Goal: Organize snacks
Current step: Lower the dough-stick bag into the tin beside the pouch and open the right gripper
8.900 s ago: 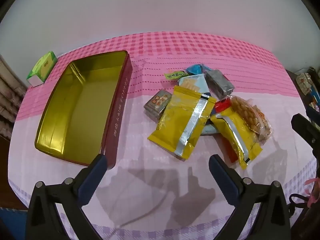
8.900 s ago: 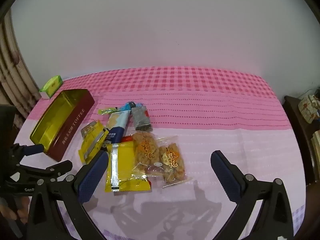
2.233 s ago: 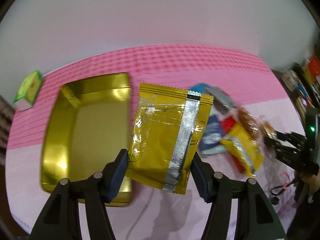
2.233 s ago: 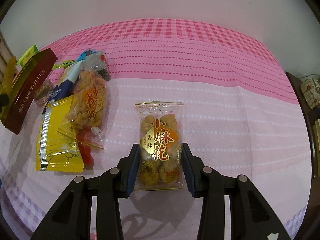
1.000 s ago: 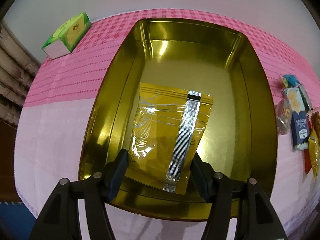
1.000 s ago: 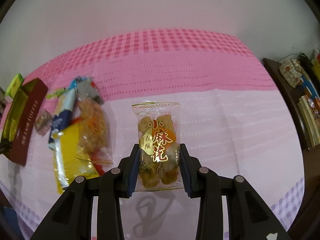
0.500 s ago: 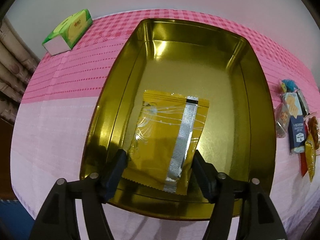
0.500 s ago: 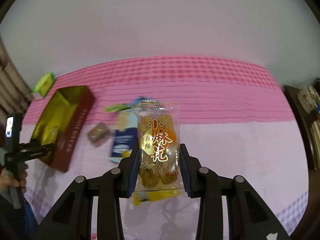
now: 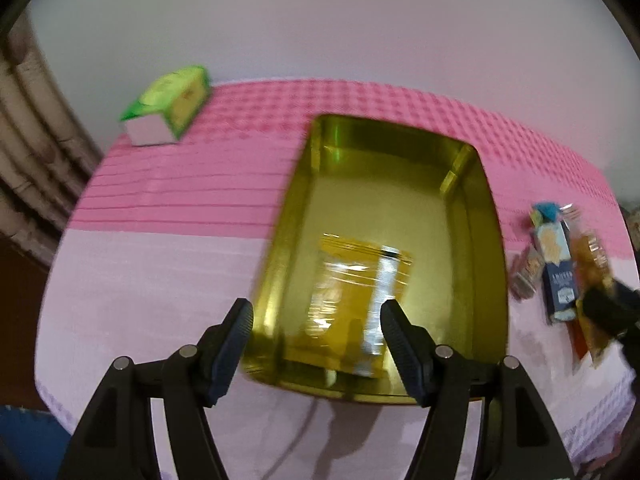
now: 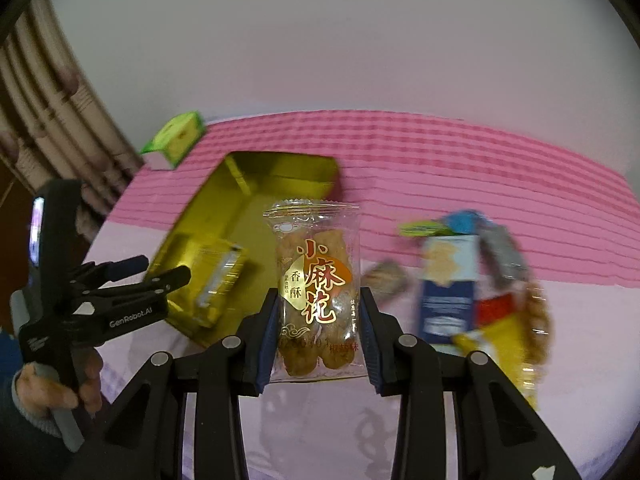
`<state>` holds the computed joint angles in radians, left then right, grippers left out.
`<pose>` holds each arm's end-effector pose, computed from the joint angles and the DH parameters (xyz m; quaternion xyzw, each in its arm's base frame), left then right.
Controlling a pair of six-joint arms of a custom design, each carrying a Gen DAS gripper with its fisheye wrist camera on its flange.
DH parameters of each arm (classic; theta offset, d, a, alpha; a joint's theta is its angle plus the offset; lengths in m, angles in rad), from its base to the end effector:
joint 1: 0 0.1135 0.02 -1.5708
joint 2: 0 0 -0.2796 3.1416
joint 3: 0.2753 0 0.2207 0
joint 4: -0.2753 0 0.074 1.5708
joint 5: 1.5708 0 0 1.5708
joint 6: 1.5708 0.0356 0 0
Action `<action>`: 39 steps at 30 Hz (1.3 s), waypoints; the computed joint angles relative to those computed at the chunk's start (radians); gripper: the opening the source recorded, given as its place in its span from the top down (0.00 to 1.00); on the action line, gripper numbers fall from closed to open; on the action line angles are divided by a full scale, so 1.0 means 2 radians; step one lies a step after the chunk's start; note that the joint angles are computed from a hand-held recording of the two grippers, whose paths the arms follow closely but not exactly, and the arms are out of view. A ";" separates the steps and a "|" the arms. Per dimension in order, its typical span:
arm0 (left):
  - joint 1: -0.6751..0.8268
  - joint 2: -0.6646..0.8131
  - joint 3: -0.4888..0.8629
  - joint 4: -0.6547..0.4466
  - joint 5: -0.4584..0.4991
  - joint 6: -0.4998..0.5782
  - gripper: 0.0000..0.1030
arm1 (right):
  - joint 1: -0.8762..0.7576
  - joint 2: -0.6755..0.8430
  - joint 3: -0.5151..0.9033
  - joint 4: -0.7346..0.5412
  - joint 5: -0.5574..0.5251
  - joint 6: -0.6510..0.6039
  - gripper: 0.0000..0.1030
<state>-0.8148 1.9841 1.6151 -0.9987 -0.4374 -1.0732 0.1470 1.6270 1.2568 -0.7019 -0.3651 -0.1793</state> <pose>0.2672 -0.2614 0.2448 -0.1469 0.9602 0.0465 0.2329 0.3015 0.0575 0.2776 -0.1990 0.9330 0.1720 0.2455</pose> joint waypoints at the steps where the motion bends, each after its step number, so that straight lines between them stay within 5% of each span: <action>1: -0.001 -0.013 -0.013 -0.004 -0.008 -0.010 0.34 | 0.017 0.005 0.001 0.004 0.005 0.012 0.67; 10: 0.018 -0.087 -0.105 0.018 -0.001 -0.061 0.34 | 0.119 0.052 0.007 0.039 0.070 0.073 0.67; 23: 0.029 -0.108 -0.136 0.038 0.004 -0.076 0.34 | 0.167 0.104 0.012 0.055 0.155 0.096 0.67; 32: 0.027 -0.103 -0.134 0.046 0.007 -0.070 0.34 | 0.159 0.102 0.010 0.050 0.137 0.077 0.58; 39: 0.024 -0.102 -0.130 0.042 0.000 -0.072 0.34 | 0.102 0.030 -0.017 0.044 0.083 0.021 0.50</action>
<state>-0.7663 1.7806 1.3561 -0.9156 -0.4383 -1.2172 0.3514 1.6863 1.2230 -0.6137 -0.1998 -0.1373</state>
